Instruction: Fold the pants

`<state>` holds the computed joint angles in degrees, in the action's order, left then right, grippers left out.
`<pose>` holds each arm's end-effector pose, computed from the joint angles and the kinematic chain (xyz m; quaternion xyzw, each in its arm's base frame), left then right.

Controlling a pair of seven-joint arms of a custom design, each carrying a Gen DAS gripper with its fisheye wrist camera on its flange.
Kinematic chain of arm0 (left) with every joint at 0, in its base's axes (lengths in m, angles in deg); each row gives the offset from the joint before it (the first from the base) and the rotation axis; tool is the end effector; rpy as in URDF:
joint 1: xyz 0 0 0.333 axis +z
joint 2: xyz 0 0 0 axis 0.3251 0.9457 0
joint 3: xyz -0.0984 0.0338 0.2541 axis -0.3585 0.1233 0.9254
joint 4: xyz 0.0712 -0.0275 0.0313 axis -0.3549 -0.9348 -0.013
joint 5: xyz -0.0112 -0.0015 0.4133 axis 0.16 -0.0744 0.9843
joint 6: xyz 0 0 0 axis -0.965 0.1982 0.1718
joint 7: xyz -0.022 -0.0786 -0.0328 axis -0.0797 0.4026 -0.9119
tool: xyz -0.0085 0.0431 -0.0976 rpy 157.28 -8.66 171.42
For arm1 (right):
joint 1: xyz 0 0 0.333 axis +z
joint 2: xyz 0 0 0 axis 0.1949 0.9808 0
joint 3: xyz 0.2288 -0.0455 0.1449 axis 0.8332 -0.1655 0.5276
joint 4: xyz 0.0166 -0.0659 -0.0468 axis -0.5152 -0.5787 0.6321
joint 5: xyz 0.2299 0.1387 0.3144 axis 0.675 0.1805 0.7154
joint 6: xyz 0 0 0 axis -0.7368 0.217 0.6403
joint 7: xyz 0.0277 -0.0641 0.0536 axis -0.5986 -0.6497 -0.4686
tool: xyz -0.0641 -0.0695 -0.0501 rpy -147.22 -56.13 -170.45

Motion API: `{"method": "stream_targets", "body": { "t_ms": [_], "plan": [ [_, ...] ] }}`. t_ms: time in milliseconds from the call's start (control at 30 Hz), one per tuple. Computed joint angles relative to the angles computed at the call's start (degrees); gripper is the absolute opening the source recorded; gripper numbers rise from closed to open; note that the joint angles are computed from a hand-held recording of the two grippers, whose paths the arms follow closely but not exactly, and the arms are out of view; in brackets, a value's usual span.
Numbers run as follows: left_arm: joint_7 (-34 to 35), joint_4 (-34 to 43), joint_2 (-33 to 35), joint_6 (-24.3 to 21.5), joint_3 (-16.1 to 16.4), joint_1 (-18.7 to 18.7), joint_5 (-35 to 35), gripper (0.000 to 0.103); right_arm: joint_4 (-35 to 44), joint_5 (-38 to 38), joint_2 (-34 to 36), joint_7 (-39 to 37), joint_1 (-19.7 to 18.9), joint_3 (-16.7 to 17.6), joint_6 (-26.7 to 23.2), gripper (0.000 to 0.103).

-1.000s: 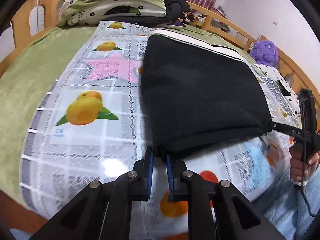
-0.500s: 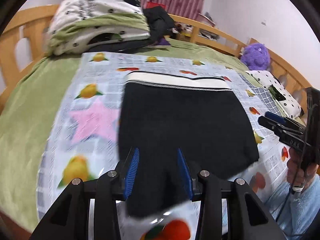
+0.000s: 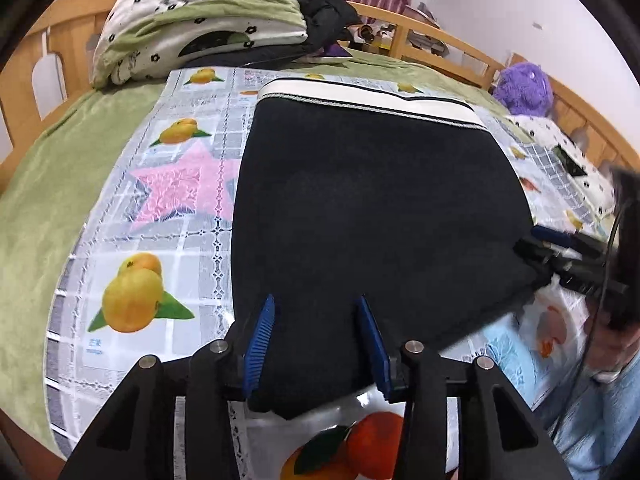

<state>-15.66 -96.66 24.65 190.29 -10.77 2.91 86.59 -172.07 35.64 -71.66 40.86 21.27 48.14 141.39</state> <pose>0.5120 -0.2885 0.3702 -0.5750 0.7468 -0.3044 0.1382 0.4880 0.1036 0.3662 -0.6972 0.6361 -0.2139 0.2522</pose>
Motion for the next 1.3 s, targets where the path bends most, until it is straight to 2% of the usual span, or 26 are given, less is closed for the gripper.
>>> {"method": "stream_targets", "body": {
  "t_ms": [67, 133, 200, 267, 300, 367, 433, 500, 567, 600, 633, 667, 733, 767, 800, 900, 1067, 1200, 1300],
  "plan": [
    [2.2, 1.3, -0.3, -2.2, -0.3, 0.1, -1.5, 0.048, -0.3, 6.6, -1.8, -5.0, 4.1, -3.8, 0.7, 0.062],
    [2.7, 4.2, 0.5, -3.4, -0.1, 0.2, -0.6, 0.048, 0.6, 5.5, -2.3, -4.2, 2.8, -2.8, 1.9, 0.062],
    [1.4, 9.1, 2.7, -4.3, 0.7, 0.2, 1.6, 0.048, 4.8, 3.2, -0.9, -4.0, 0.9, -1.3, 1.7, 0.061],
    [4.1, 14.0, 5.3, -5.7, 0.5, 0.6, -0.8, 0.048, 9.7, 0.4, 1.8, -3.3, -0.8, 0.2, 1.1, 0.061],
    [6.8, 17.5, 7.3, -6.2, 0.1, 1.1, -3.3, 0.049, 12.6, 0.3, 3.7, -4.8, -0.4, -0.2, 0.8, 0.061],
    [7.4, 23.8, 11.2, -7.0, 1.2, 0.2, -2.8, 0.053, 19.9, -1.1, 8.8, -6.2, -0.7, 0.0, -2.1, 0.061],
    [5.2, 31.8, 16.7, -8.5, 3.9, -2.2, 0.9, 0.053, 26.3, 1.7, 13.8, -7.8, -0.7, -0.1, -4.7, 0.061],
    [5.1, 39.1, 22.1, -10.0, 5.0, -3.3, 1.9, 0.053, 30.8, 7.3, 18.5, -11.3, -1.4, 0.3, -5.5, 0.058],
    [4.5, 46.2, 27.9, -11.6, 6.5, -4.6, 2.7, 0.053, 32.3, 9.1, 21.7, -11.7, -2.5, 0.4, -4.7, 0.053],
    [4.3, 50.1, 31.0, -13.9, 7.3, -5.4, 3.0, 0.053, 33.4, 7.7, 23.7, -10.4, -2.3, -0.5, -4.5, 0.042],
    [4.1, 53.8, 33.9, -16.4, 7.6, -5.8, 2.9, 0.053, 34.4, 2.7, 26.0, -5.6, -1.1, -2.6, -3.8, 0.029],
    [4.0, 57.5, 36.9, -18.7, 7.7, -5.9, 2.6, 0.052, 34.8, 1.8, 27.6, -4.2, -1.6, -2.7, -3.1, 0.029],
    [3.2, 62.3, 41.6, -20.9, 8.1, -6.2, 2.0, 0.052, 36.1, 4.9, 29.9, -6.6, -4.5, 0.1, -2.3, 0.029],
    [2.8, 63.2, 42.6, -21.2, 8.6, -6.6, 2.4, 0.053, 37.6, 7.9, 30.6, -9.2, -6.5, 2.3, -3.9, 0.029],
    [3.0, 63.9, 43.2, -21.1, 8.9, -6.7, 2.8, 0.053, 38.7, 8.3, 31.2, -9.2, -6.7, 2.5, -4.9, 0.029],
    [3.1, 65.3, 44.3, -20.7, 8.5, -6.1, 1.9, 0.053, 40.5, 5.5, 33.0, -6.7, -4.8, 0.3, -5.1, 0.029],
    [3.0, 65.4, 44.9, -19.8, 7.4, -4.7, -0.9, 0.055, 40.6, 7.7, 33.2, -8.5, -6.5, 2.0, -4.8, 0.029],
    [0.1, 58.5, 39.9, -17.3, 9.2, -6.0, 0.6, 0.055, 39.6, 9.0, 32.2, -9.2, -7.1, 2.7, -4.8, 0.033],
    [-0.4, 51.4, 35.3, -14.2, 7.4, -4.6, -1.3, 0.055, 38.4, 11.0, 30.1, -8.5, -7.2, 2.9, -6.0, 0.036]
  ]
}}
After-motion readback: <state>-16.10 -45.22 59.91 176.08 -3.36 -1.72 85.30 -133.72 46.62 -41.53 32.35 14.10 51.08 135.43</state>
